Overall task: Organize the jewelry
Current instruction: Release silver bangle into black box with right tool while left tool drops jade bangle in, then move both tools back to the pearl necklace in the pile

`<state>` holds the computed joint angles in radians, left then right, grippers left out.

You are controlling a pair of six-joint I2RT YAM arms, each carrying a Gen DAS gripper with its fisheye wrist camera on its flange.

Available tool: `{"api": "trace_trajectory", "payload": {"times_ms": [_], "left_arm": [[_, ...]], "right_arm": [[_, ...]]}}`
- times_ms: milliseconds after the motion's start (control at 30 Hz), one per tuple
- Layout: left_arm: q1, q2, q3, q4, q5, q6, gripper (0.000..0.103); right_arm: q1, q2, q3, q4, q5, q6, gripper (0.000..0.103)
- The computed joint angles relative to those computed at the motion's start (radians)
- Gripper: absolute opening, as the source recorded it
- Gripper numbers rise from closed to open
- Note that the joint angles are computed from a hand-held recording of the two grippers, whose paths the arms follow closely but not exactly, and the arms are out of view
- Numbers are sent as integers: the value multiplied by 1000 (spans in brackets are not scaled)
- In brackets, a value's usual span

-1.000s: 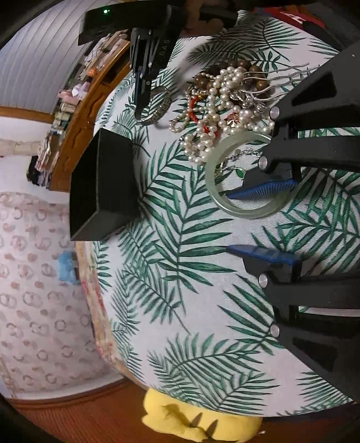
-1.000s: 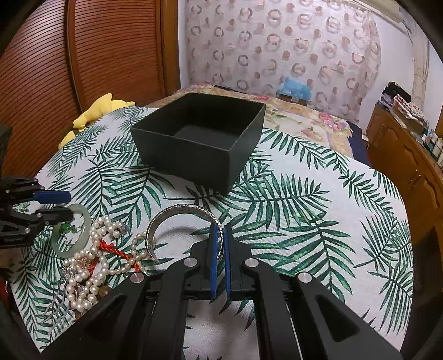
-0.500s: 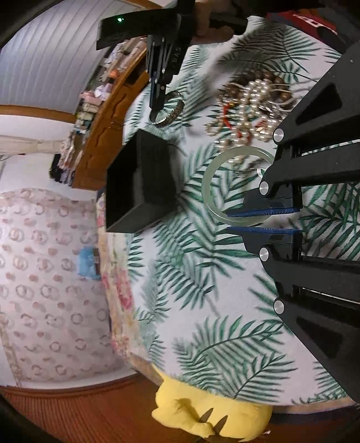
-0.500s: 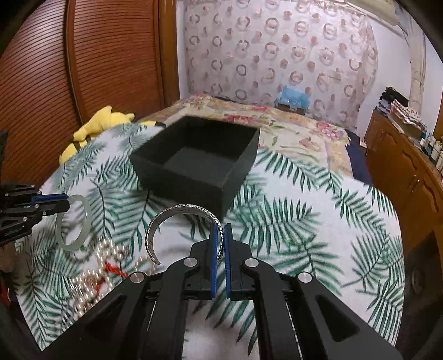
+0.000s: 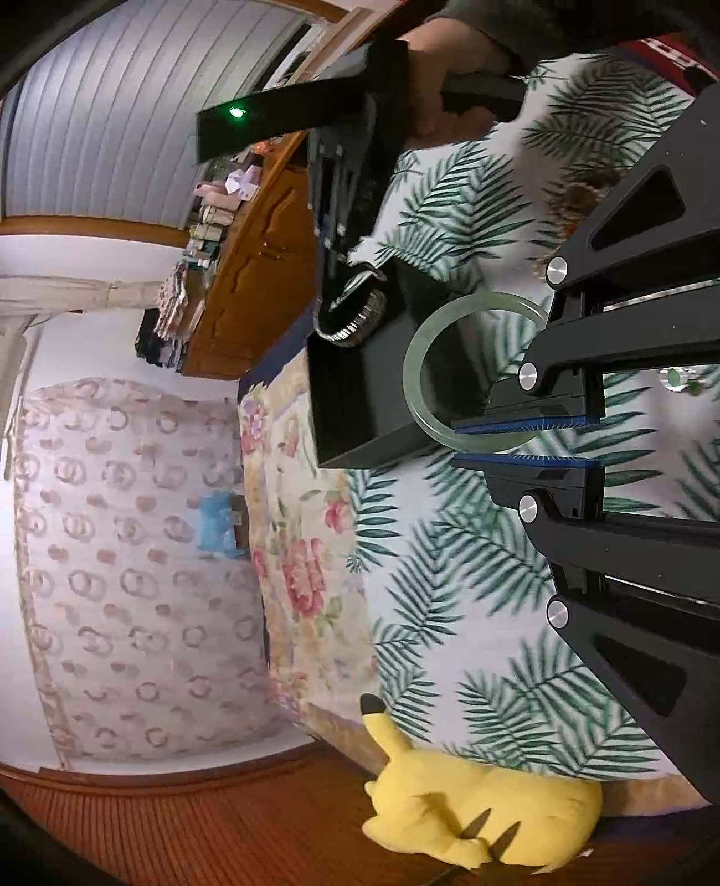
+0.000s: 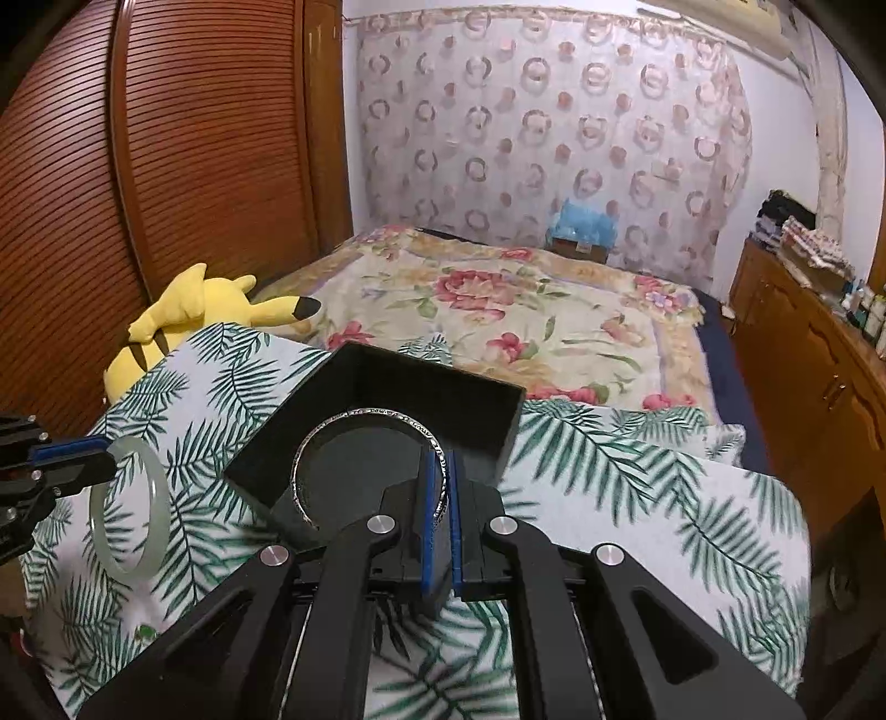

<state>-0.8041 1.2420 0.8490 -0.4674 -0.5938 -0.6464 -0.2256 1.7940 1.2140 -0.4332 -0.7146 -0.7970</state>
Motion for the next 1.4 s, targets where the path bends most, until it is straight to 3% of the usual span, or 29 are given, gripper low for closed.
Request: {"api": "trace_trajectory", "payload": {"times_ms": [200,600,933,1100,1233,1400], "left_arm": [[84,92,77,47,48,61,6],[147,362,308,49,72,137,6],[189,466,360,51,156,151,8],[154,412,314,48,144,130,17],[92,322,237,32,107,85,30],[-10,204,114,9,44,-2,33]], "right_arm": [[15,66,52,-44,-8,-8,11],[-163,93,100,-214,-135,-174,12],[-246,58,52,-300,-169,-320,12],[-283,25,-3,-318,-175,-385,12],[-337,1,-44,-413,-201,-510,12],[-373,-40,-110,-471,-202,-607,12]]}}
